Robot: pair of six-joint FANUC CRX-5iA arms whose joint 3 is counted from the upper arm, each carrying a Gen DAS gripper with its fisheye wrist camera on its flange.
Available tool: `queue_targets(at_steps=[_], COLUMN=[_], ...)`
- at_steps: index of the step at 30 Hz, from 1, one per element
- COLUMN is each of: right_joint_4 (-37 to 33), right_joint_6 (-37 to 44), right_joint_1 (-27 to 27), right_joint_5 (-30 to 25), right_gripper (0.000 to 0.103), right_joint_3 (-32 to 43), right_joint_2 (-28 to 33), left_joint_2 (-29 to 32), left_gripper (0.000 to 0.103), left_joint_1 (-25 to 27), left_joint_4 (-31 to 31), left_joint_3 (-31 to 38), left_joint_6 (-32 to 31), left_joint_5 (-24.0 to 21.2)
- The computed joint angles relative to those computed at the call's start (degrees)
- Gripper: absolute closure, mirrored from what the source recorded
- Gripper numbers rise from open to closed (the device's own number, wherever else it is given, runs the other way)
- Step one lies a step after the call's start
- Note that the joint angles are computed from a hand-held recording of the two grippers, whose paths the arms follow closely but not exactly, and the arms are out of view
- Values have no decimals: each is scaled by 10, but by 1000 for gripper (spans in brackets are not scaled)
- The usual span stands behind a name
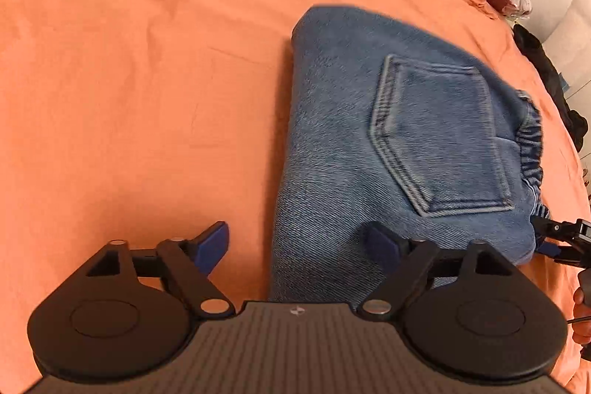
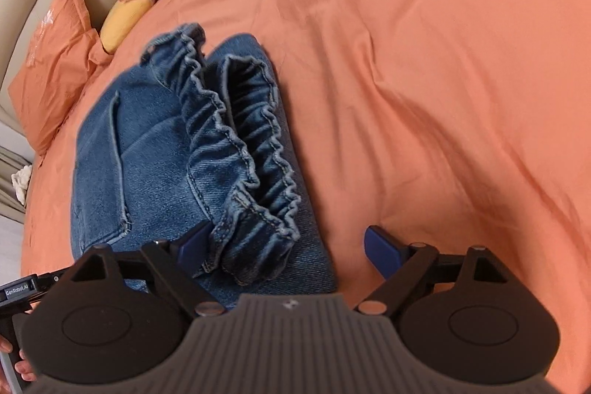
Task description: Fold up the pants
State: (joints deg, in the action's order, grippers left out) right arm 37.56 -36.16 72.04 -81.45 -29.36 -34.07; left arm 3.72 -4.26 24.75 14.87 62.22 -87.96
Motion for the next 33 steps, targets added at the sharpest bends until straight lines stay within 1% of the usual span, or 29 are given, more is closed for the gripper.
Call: queue_targets(at_steps=[1, 2, 3, 5, 7, 9, 10, 11, 12, 13, 14, 15, 16, 17, 18, 19, 20, 22, 25, 27, 30, 33], right_joint_4=[20, 40, 56, 82, 101, 113, 120, 124, 125, 124, 121, 117, 110, 101, 97, 95, 92, 85, 72, 65, 62, 61], right_joint_6=[-15, -32, -42, -39, -6, 48, 79, 111, 139, 161, 180, 195, 205, 208, 207, 209, 216, 234, 251, 259, 270, 283], right_joint_1=[21, 43, 62, 97, 112, 113, 108, 101, 90, 80, 69, 59, 50, 43, 37, 35, 32, 22, 13, 6, 3, 3], right_joint_5=[-13, -27, -41, -67, -81, -85, -85, -81, -73, -65, -60, -57, -52, -47, -42, -40, -42, -42, -41, -31, -29, -33], right_gripper=[24, 28, 33, 36, 46, 60, 61, 62, 65, 65, 66, 66, 66, 66, 66, 66, 68, 69, 71, 73, 73, 73], right_joint_3=[-3, -4, -2, 9, 27, 49, 60, 68, 75, 82, 88, 92, 94, 95, 90, 88, 90, 98, 108, 107, 106, 108], right_joint_2=[-5, -8, -6, 6, 32, 64, 81, 94, 105, 115, 124, 132, 138, 140, 140, 141, 143, 148, 151, 150, 154, 158], left_joint_2=[-7, -18, -34, -66, -100, -128, -144, -156, -169, -178, -186, -188, -189, -188, -189, -200, -212, -226, -225, -205, -179, -176], left_gripper=[15, 15, 15, 15, 16, 17, 17, 22, 30, 35, 44, 52, 55, 67, 76, 80, 81, 83, 84, 84, 82, 82], left_joint_1=[6, 12, 19, 31, 41, 42, 40, 32, 25, 18, 19, 23, 31, 35, 35, 33, 30, 22, 2, -6, 1, 2], left_joint_4=[6, 11, 17, 14, 5, -10, -20, -34, -49, -61, -66, -56, -42, -31, -27, -28, -33, -42, -78, -105, -111, -112], left_joint_3=[-1, -10, -22, -46, -74, -99, -114, -126, -139, -150, -161, -170, -177, -181, -184, -193, -197, -197, -185, -173, -171, -173], left_joint_6=[-12, -33, -61, -121, -180, -225, -244, -254, -259, -255, -253, -252, -247, -239, -236, -242, -253, -270, -306, -287, -257, -273], left_joint_5=[-4, -6, -4, -2, -1, 2, 12, 26, 44, 61, 74, 78, 78, 76, 78, 95, 112, 133, 141, 121, 101, 100])
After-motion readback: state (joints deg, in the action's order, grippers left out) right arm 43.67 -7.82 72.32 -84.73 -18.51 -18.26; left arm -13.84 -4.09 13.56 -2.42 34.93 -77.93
